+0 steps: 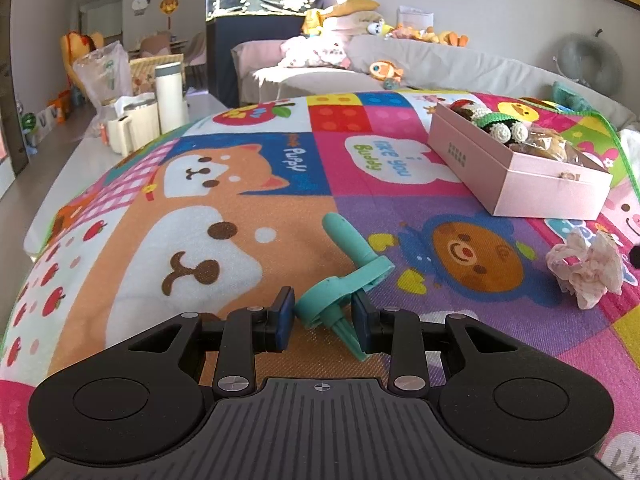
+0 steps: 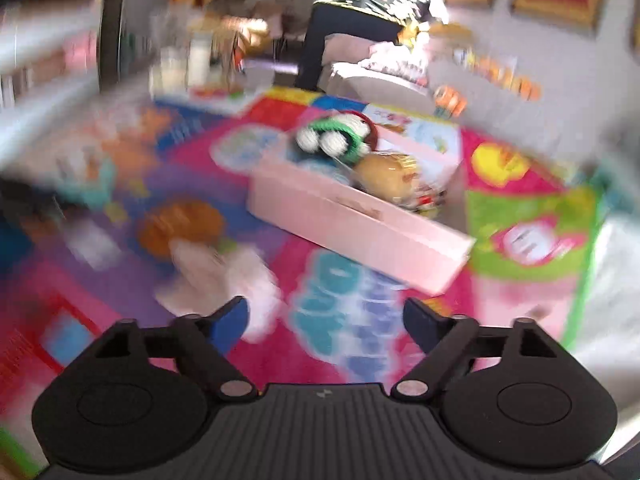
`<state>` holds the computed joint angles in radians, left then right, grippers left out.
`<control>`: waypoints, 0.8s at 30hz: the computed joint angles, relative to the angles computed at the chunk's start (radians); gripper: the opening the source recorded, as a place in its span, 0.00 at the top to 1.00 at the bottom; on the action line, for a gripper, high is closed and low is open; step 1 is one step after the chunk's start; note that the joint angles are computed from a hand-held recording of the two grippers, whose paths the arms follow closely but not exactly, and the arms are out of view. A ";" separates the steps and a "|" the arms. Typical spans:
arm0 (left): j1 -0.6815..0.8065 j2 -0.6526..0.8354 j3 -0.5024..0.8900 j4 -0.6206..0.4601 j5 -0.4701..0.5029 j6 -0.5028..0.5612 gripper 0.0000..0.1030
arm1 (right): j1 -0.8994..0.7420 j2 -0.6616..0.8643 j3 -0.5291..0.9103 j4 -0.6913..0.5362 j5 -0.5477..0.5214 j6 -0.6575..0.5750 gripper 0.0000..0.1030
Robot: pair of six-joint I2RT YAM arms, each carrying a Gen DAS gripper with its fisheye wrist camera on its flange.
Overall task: Organize objects
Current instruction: 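Hold the teal clamp toy with the left gripper while the right gripper grasps the white lacy cloth, then carry the clamp toy and lacy cloth over the pink box with both grippers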
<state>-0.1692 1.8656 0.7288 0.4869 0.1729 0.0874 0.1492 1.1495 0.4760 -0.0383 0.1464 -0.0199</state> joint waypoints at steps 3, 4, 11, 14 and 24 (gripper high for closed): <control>-0.003 -0.001 -0.001 0.000 -0.006 0.002 0.66 | -0.046 0.029 0.030 -0.008 -0.183 0.146 0.05; -0.004 -0.003 -0.002 0.000 -0.007 0.002 0.66 | -0.036 0.060 0.037 0.009 -0.201 0.180 0.05; -0.003 -0.003 -0.002 -0.001 -0.006 0.002 0.66 | 0.172 0.290 0.080 0.190 0.007 0.211 0.27; -0.004 -0.004 -0.002 -0.002 -0.007 0.002 0.66 | 0.182 0.346 0.121 0.188 0.049 0.185 0.59; -0.004 -0.005 -0.003 -0.003 -0.012 0.001 0.66 | 0.046 0.156 0.045 0.142 0.018 0.143 0.73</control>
<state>-0.1734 1.8608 0.7260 0.4842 0.1606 0.0888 0.1948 1.3056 0.5209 0.1035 0.1640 0.1230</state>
